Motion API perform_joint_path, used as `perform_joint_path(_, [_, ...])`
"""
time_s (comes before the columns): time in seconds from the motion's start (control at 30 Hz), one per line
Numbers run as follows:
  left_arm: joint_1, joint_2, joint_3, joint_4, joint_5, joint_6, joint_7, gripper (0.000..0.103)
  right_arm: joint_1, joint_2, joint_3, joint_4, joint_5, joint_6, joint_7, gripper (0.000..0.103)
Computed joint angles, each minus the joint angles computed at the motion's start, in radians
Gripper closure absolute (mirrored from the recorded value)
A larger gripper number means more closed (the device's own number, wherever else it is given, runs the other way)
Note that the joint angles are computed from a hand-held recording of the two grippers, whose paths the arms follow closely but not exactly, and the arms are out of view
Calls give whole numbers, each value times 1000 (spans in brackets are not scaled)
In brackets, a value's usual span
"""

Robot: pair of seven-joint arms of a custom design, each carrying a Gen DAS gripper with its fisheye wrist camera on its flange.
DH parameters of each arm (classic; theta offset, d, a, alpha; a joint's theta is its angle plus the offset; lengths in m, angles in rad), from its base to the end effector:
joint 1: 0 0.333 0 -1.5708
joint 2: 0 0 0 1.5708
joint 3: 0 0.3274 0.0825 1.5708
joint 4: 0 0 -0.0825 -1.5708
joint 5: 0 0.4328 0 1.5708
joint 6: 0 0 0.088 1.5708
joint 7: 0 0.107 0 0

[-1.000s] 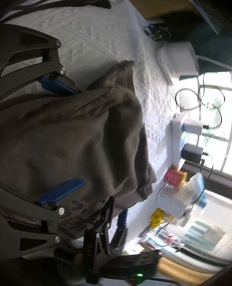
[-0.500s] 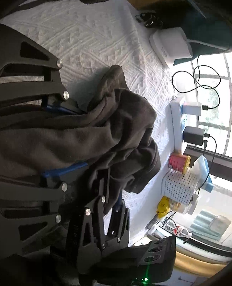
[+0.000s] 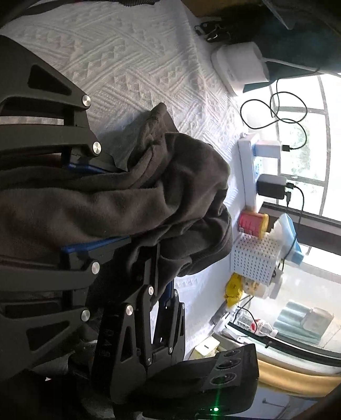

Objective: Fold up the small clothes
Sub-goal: 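Lift the held grey shirt up off the table with both tools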

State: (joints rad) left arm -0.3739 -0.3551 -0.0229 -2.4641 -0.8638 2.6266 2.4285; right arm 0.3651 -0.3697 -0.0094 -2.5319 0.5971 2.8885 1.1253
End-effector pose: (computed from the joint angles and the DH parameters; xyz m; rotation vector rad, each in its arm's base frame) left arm 0.4704 -0.1777 0.4611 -1.3239 2.5050 -1.1252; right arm 0.4756 0.1415 0.4652 -1.9059 1.4417 -0.3474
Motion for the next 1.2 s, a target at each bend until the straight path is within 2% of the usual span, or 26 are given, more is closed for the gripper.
perform_joint_path(0.1, [-9, -25, 4, -13, -20, -4, 7, 66, 16, -38, -16, -19, 30, -7, -12, 77])
perform_joint_path(0.37, [-63, -113, 23, -55, -75, 42, 66, 66, 0, -163, 12, -88, -10, 27, 40, 78])
perform_joint_path(0.6, [-126, -203, 45, -106, -41, 108, 55, 66, 24, -277, -3, -151, -39, 55, 87, 78])
perform_joint_path(0.73, [-180, -246, 82, -130, -34, 143, 59, 66, -6, -336, 41, -184, -87, 76, 140, 78])
perform_joint_path(0.83, [-216, -284, 105, -152, -23, 171, 51, 66, 3, -376, 44, -209, -108, 100, 169, 78])
perform_joint_path(1.2, [-291, -415, 141, -231, 122, 264, -47, 69, 31, -512, 42, -268, -170, 118, 228, 79])
